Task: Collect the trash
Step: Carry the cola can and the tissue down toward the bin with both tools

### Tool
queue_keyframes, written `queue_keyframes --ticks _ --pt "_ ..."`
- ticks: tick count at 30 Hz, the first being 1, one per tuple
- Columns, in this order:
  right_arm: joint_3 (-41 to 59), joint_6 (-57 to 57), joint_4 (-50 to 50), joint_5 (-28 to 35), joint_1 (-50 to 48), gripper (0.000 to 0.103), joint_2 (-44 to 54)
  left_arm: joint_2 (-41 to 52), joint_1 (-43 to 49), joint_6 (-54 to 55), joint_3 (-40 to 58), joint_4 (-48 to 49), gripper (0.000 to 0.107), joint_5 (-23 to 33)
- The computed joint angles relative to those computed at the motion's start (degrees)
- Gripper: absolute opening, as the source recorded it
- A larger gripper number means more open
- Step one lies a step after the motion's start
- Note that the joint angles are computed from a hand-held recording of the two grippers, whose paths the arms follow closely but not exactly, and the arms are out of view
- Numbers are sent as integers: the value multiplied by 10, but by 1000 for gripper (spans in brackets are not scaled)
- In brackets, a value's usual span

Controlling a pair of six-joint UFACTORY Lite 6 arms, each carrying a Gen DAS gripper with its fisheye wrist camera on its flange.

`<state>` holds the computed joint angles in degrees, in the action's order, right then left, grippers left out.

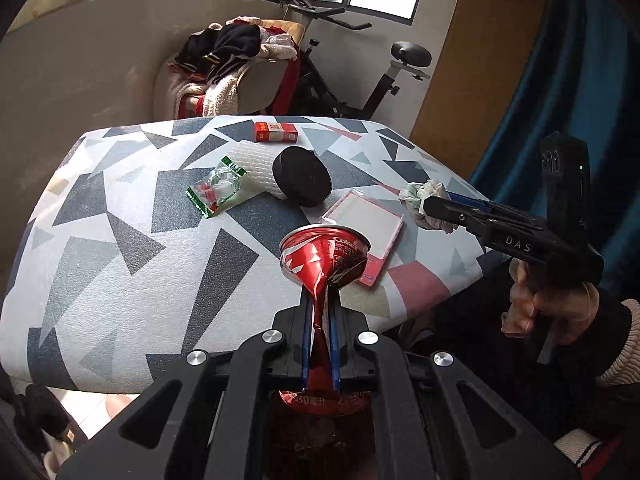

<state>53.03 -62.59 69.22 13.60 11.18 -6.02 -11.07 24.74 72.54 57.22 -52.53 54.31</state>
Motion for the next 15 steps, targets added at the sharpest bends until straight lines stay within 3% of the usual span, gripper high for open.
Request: queue_keyframes --ticks 7,14,15 --pt "-70 16 6 -11 30 43 -65 -81 37 31 -102 15 8 38" --pt "-103 67 -38 -24 53 43 -96 -93 50 33 -128 27 8 61" --pt "-106 68 -39 -24 53 43 -100 -91 52 35 -126 25 13 70"
